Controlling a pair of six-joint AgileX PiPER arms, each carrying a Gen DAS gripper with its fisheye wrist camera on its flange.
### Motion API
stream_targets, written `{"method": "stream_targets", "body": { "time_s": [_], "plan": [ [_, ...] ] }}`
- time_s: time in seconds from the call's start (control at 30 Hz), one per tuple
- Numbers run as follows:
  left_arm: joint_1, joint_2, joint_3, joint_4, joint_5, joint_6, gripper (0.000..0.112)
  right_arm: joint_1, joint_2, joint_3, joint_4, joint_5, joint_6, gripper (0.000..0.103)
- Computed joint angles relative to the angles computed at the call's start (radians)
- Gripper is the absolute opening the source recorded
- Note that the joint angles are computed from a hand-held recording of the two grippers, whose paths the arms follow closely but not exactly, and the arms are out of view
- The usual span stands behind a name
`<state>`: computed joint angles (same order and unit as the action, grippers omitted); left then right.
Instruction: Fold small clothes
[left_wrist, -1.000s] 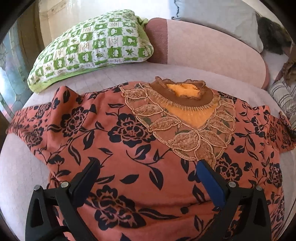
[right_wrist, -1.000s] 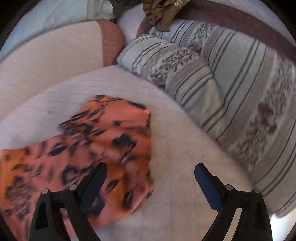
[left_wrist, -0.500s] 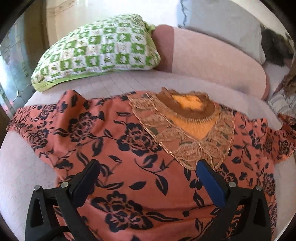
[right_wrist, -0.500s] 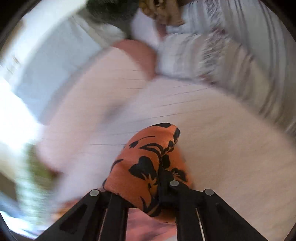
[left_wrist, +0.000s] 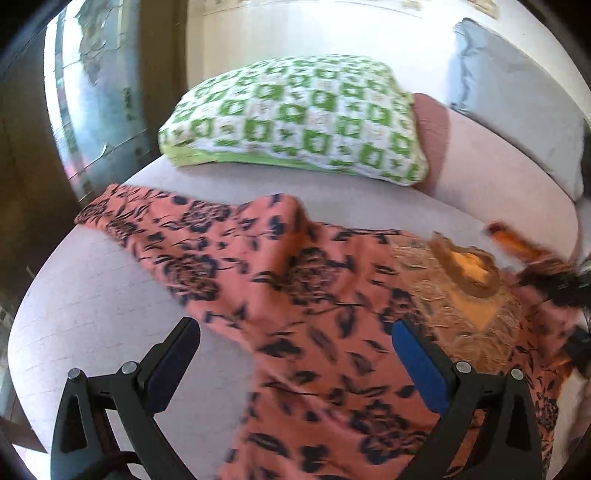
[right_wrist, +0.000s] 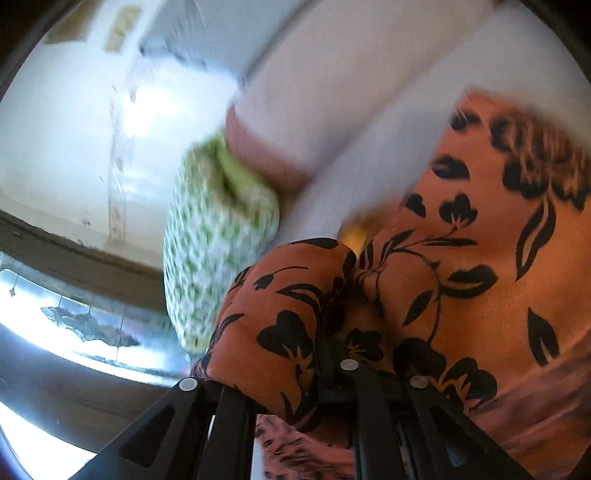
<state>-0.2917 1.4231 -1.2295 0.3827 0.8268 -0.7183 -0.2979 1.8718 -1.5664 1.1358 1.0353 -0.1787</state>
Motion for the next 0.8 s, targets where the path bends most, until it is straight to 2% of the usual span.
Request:
{"method": "stream_targets", "body": {
  "time_s": [0.07,0.1,0.13,0.2,0.23,0.27,0.3,0.37,0.43,0.53,0.6,0.7,0.73,0.77,0.8],
  "plan": [
    [0.060,0.002,0.005,-0.039,-0.008,0.041,0.103,0.166,0.000,0.033,-0.072,-0.093,0.099,0.014],
    [0.083,0.004,0.006,-0.055,-0.010,0.055,0.103,0.227,0.034,-0.005,-0.143,-0.101,0.159,0.018],
    [0.113,0.010,0.003,-0.084,-0.011,0.078,0.103,0.280,0.082,-0.068,-0.229,-0.085,0.230,0.031],
    [0.162,0.018,-0.003,-0.143,-0.009,0.115,0.103,0.358,0.131,-0.106,-0.304,-0.112,0.286,0.040],
    [0.177,0.022,-0.007,-0.166,-0.010,0.125,0.103,0.371,0.099,-0.065,-0.291,-0.171,0.265,0.062],
    [0.190,0.023,-0.008,-0.188,-0.014,0.131,0.103,0.374,0.084,-0.044,-0.238,-0.190,0.214,0.074],
    [0.198,0.021,-0.007,-0.206,-0.019,0.137,0.103,0.368,0.088,-0.040,-0.160,-0.169,0.145,0.090],
    [0.207,0.019,-0.008,-0.240,-0.030,0.154,0.103,0.343,0.095,-0.044,-0.039,-0.084,0.048,0.092],
    [0.198,0.024,-0.017,-0.238,-0.030,0.149,0.103,0.314,0.079,-0.028,0.013,-0.030,-0.001,0.092],
    [0.182,0.040,-0.027,-0.266,-0.047,0.172,0.103,0.244,-0.017,0.090,0.070,-0.035,-0.109,0.092],
    [0.176,0.058,-0.038,-0.320,-0.054,0.224,0.103,0.167,-0.074,0.151,0.094,-0.002,-0.172,0.092],
    [0.141,0.089,-0.057,-0.314,-0.050,0.210,0.103,0.040,-0.221,0.300,0.053,-0.019,-0.234,0.091],
    [0.134,0.095,-0.058,-0.324,-0.057,0.216,0.098,-0.025,-0.268,0.356,0.045,-0.015,-0.264,0.091],
    [0.125,0.100,-0.057,-0.330,-0.067,0.221,0.085,-0.099,-0.294,0.405,0.060,-0.013,-0.303,0.089],
    [0.115,0.102,-0.055,-0.328,-0.076,0.224,0.077,-0.157,-0.296,0.430,0.084,-0.003,-0.333,0.079]
  ]
}}
